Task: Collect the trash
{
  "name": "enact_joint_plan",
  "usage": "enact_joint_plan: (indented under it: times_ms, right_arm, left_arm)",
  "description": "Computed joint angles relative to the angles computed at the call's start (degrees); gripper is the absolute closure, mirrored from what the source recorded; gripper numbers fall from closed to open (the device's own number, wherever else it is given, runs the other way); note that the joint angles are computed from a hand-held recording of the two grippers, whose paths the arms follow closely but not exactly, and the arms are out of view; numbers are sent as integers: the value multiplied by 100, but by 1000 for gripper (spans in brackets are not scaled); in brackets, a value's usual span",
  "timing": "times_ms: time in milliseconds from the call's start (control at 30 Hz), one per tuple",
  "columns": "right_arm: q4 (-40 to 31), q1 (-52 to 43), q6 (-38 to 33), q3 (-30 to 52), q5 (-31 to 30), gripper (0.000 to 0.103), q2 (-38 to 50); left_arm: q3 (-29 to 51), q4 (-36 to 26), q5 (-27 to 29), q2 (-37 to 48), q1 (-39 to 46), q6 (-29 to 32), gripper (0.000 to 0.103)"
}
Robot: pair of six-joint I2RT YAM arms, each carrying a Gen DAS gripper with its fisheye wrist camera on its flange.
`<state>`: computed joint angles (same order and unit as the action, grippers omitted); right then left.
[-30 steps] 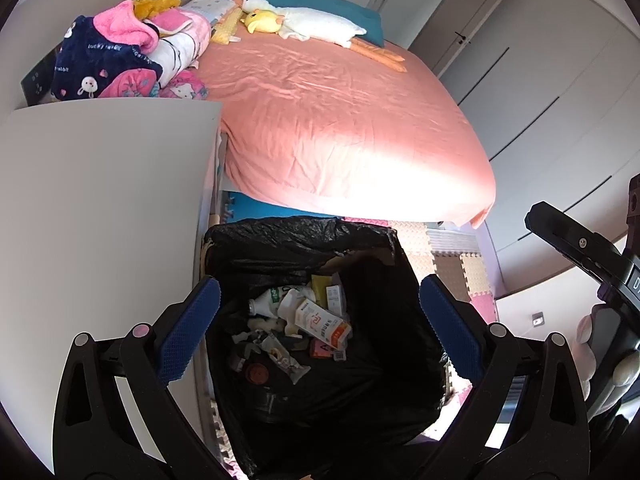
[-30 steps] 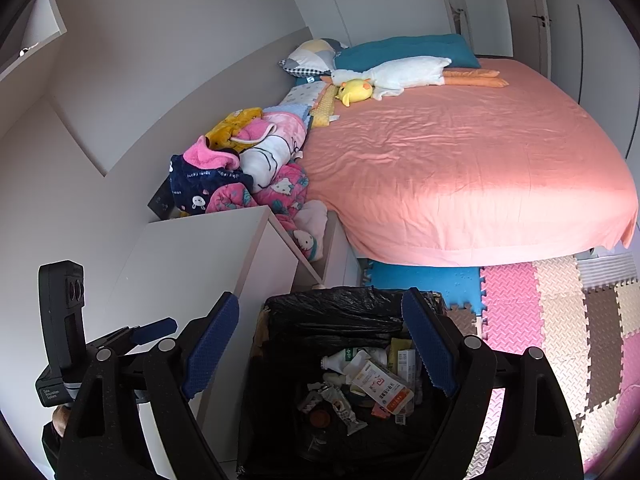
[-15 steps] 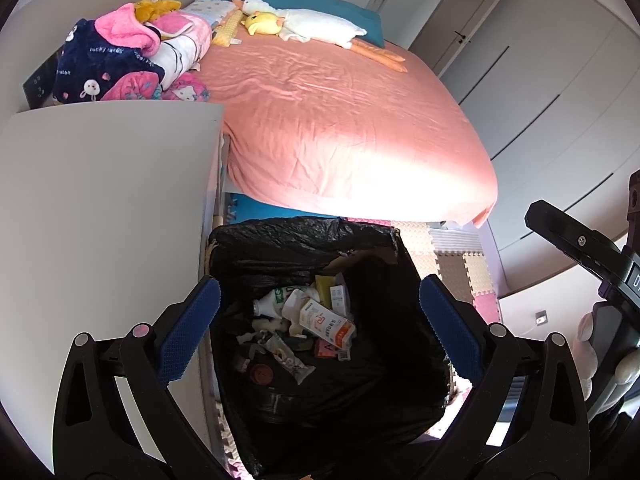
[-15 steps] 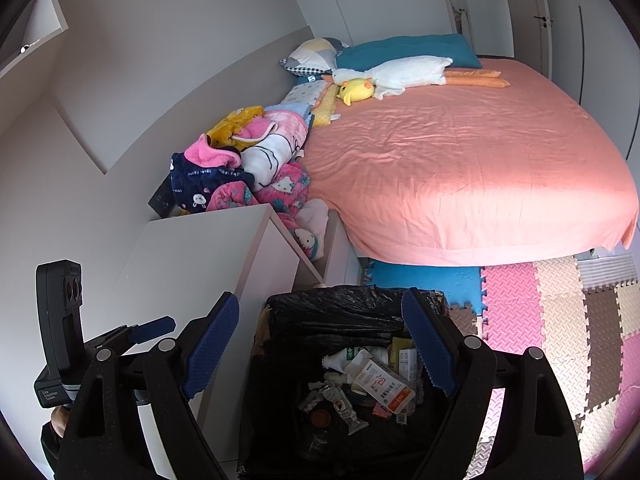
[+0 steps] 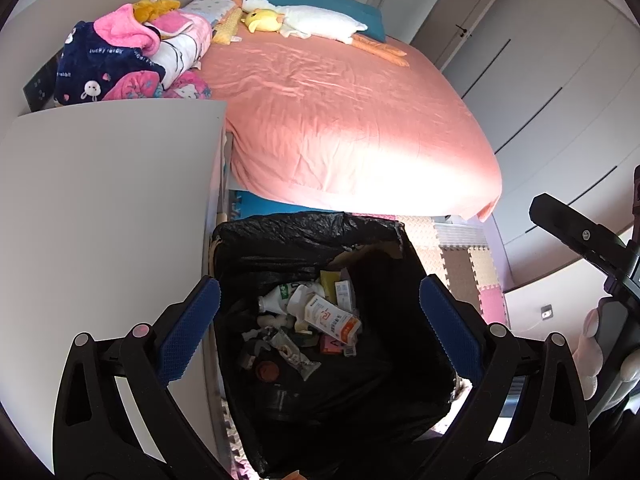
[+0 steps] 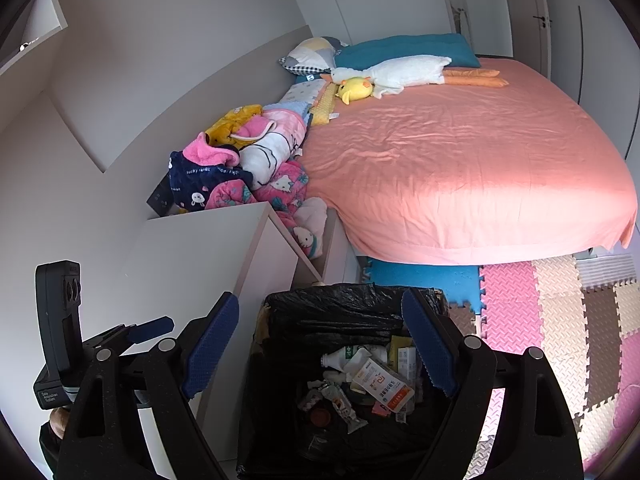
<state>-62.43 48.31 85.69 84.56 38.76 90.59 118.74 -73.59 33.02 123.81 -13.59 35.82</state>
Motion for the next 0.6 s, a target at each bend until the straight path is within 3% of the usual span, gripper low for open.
enact_joint_plan:
  times_ms: [600]
  right_arm:
    - [-26,36,45,-95,23,19,-62]
  left_arm:
    - [-6,22,146,-1,9,47,6]
